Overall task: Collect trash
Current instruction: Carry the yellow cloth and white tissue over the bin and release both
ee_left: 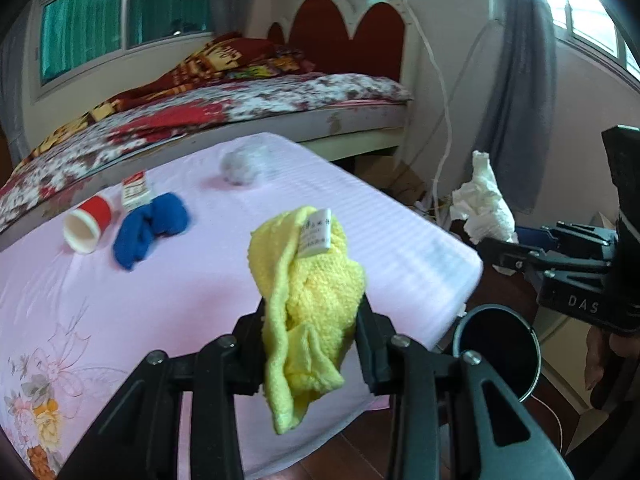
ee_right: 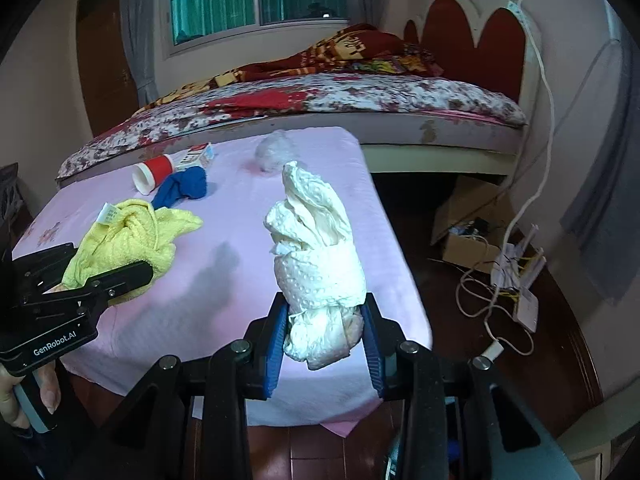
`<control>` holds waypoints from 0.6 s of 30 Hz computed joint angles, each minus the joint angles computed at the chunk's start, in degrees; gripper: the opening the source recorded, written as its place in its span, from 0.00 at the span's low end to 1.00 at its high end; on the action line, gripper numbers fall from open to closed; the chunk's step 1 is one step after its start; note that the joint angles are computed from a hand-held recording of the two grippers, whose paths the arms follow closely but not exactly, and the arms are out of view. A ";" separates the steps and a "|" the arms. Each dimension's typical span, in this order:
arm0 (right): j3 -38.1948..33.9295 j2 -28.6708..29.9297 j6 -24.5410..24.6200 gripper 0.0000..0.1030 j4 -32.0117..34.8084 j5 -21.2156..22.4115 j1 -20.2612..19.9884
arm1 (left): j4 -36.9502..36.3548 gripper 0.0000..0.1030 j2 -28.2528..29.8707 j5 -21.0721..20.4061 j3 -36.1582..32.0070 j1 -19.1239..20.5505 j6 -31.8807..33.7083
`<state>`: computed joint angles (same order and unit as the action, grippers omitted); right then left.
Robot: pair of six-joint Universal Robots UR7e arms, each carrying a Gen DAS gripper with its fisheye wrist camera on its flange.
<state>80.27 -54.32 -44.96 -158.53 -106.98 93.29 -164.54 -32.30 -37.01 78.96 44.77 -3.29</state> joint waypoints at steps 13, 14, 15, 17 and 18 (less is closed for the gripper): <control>3.85 -5.95 1.76 0.36 -2.46 -1.37 -3.95 | 3.71 0.36 6.68 -5.71 -7.60 -2.13 3.06; 3.94 -6.27 1.96 0.36 -2.48 -1.48 -4.27 | 4.14 0.36 7.20 -6.19 -8.26 -2.30 3.20; 4.08 -6.67 2.18 0.36 -2.54 -1.62 -4.68 | 4.49 0.36 7.65 -6.67 -8.84 -2.39 3.38; 4.22 -7.17 2.49 0.36 -2.63 -1.82 -5.28 | 5.22 0.36 8.58 -7.58 -9.88 -2.65 3.78; 4.35 -7.55 2.68 0.36 -2.68 -2.00 -5.68 | 5.73 0.36 9.04 -7.97 -10.46 -2.76 3.80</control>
